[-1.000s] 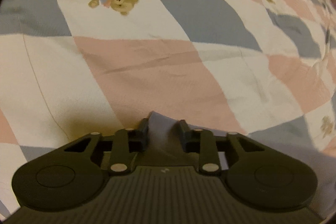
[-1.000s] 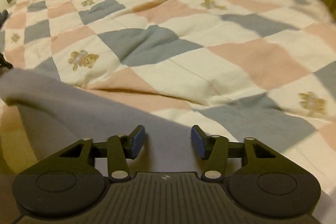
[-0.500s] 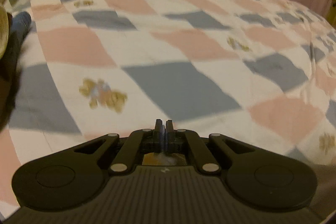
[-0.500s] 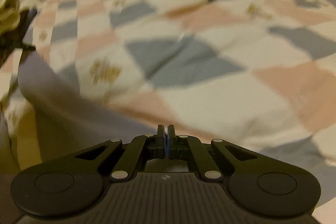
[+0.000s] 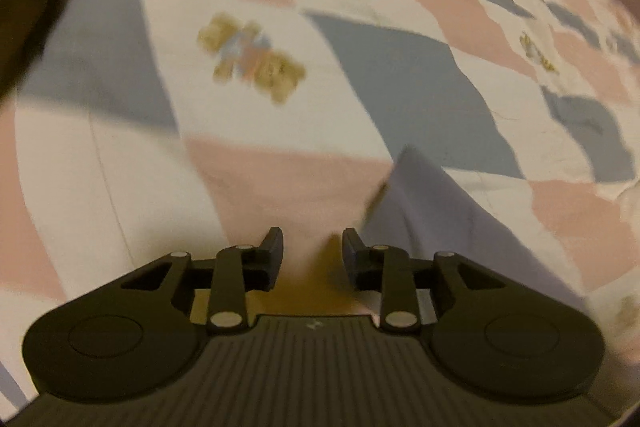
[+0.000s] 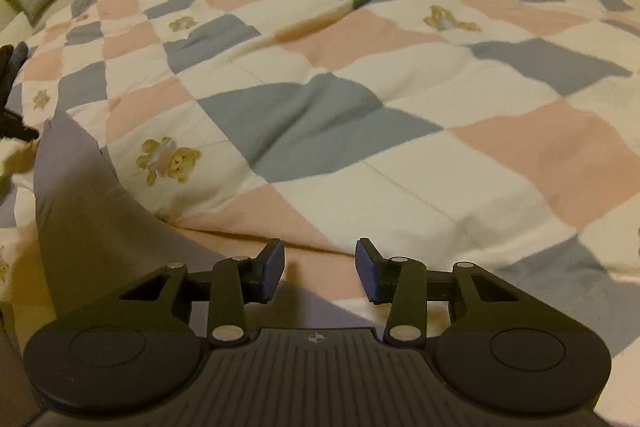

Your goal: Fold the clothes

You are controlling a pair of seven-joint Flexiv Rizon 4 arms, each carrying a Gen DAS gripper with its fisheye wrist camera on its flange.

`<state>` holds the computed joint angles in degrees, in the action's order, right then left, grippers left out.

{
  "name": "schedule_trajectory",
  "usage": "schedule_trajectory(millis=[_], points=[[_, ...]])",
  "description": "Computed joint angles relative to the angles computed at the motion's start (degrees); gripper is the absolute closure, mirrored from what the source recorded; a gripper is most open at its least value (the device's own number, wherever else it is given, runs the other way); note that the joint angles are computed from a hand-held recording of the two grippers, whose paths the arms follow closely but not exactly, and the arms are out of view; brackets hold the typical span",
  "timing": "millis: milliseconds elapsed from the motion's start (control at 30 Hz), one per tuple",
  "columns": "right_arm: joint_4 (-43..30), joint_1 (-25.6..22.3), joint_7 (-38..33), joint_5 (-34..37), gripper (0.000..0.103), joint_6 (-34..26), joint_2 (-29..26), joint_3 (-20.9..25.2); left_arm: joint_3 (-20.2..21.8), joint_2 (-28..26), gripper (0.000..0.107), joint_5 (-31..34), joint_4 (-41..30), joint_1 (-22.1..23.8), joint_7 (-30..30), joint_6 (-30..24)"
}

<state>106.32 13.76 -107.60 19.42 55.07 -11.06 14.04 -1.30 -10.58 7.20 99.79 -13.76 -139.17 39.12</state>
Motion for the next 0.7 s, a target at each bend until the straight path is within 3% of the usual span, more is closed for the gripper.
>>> schedule_trajectory(millis=[167, 333, 367, 533, 700], points=[[4.44, 1.54, 5.00, -0.25, 0.060, 2.80, 3.83, 0.80, -0.55, 1.49, 0.080, -10.56, 8.00, 0.62, -6.14, 9.08], [17.17, 6.40, 10.96, -11.14, 0.060, 9.43, 12.90, 2.81, 0.07, -0.85, 0.085, -8.63, 8.31, -0.27, -14.26, 13.74], [19.40, 7.30, 11.56, -12.19, 0.061, 9.84, 14.96, 3.38, 0.21, -1.33, 0.105, -7.67, 7.46, -0.44, -14.96, 13.15], [30.13, 9.48, 15.69, -29.47, 0.063, 12.20, 21.90, 6.37, 0.64, -1.43, 0.107, 3.54, 0.00, -2.72, -12.38, 4.46], [35.15, 9.16, 17.16, -43.33, 0.064, 13.45, 23.79, 6.09, -0.18, 2.20, 0.107, 15.62, -2.95, -5.17, -7.47, 2.15]])
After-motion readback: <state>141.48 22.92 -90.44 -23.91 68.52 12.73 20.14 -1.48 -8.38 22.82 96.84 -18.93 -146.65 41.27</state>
